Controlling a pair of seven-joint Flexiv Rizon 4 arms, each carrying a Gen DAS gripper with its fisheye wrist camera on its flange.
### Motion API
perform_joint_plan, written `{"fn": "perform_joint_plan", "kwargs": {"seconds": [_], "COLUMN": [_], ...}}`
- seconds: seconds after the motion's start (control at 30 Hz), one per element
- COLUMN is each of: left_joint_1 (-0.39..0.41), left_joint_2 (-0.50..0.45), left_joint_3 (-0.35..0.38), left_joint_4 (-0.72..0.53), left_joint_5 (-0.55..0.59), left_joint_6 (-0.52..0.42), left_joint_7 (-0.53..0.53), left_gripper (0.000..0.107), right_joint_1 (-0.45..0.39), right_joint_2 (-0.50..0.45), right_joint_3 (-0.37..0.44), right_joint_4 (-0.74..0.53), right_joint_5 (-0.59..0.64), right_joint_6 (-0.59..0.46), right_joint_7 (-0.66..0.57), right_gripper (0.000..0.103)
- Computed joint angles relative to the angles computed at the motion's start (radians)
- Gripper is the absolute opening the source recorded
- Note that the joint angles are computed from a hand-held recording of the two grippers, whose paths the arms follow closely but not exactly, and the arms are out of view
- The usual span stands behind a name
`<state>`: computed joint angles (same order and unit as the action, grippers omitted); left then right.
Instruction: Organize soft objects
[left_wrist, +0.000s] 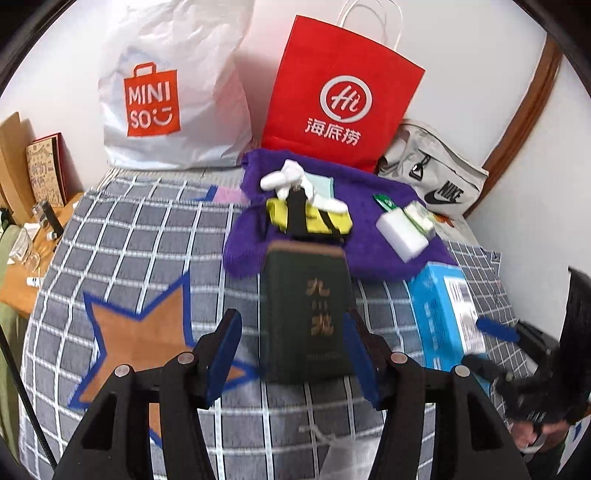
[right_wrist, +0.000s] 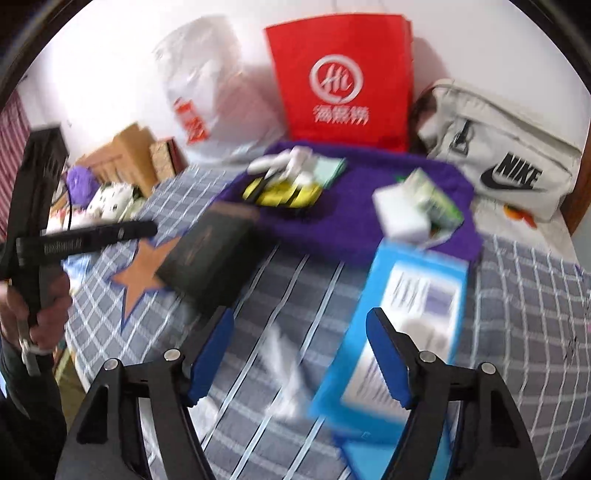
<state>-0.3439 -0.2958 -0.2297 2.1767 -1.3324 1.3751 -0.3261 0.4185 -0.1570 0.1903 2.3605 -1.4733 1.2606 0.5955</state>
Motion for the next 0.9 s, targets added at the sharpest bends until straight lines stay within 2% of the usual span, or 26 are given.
{"fn": "perform_joint_plan", "kwargs": {"seconds": [0.1,0.2,0.33,0.53,0.7,0.77,0.8,0.9], "left_joint_1": [-0.008,-0.029,-0.053,-0.079,-0.095,-0.099,-0.102,-0.108], "left_joint_2": [0.015,0.024,0.031,0.041,0.048,0.050,0.051,0.058], "left_joint_3": [-0.001,0.007,0.028,0.052,0.068,0.070,0.071,0.072], "left_joint_4": [0.031,0.057,0.084,0.117,0.136,0.141,0.145,0.153], "left_joint_5": [-0.054,-0.113,-0.171,-0.224,-0.244,-0.245,-0.244,-0.244], "left_joint_6": [-0.011,-0.019,-0.045,-0.066,-0.078,-0.078,-0.074,-0.072], "left_joint_7": [0.046,0.092,0.141,0.196,0.214,0.216,0.216,0.213], "left_gripper": [0.055,0.055,0.055,0.055,0.055,0.055,0.055,0.055], "right_joint_1": [0.048,0.094,0.176,0.252,0.292,0.310,0.314,0.278], "right_joint_2": [-0.027,-0.063,-0.098,-0.137,-0.167,-0.174,-0.167,-0.122], "right_joint_3": [0.028,0.037,0.053,0.046,0.046,0.051,0.052,0.038], "right_joint_4": [-0.003,-0.015,-0.042,-0.077,-0.104,-0.116,-0.111,-0.057], "right_joint_5": [0.032,0.065,0.203,0.280,0.338,0.374,0.384,0.310], "right_joint_6": [-0.045,-0.079,-0.233,-0.386,-0.477,-0.532,-0.543,-0.424], "right_joint_7": [0.014,-0.002,-0.103,-0.191,-0.245,-0.268,-0.260,-0.163], "right_gripper": [0.070,0.062,0.048,0.045,0.038,0.023,0.018,0.015]}}
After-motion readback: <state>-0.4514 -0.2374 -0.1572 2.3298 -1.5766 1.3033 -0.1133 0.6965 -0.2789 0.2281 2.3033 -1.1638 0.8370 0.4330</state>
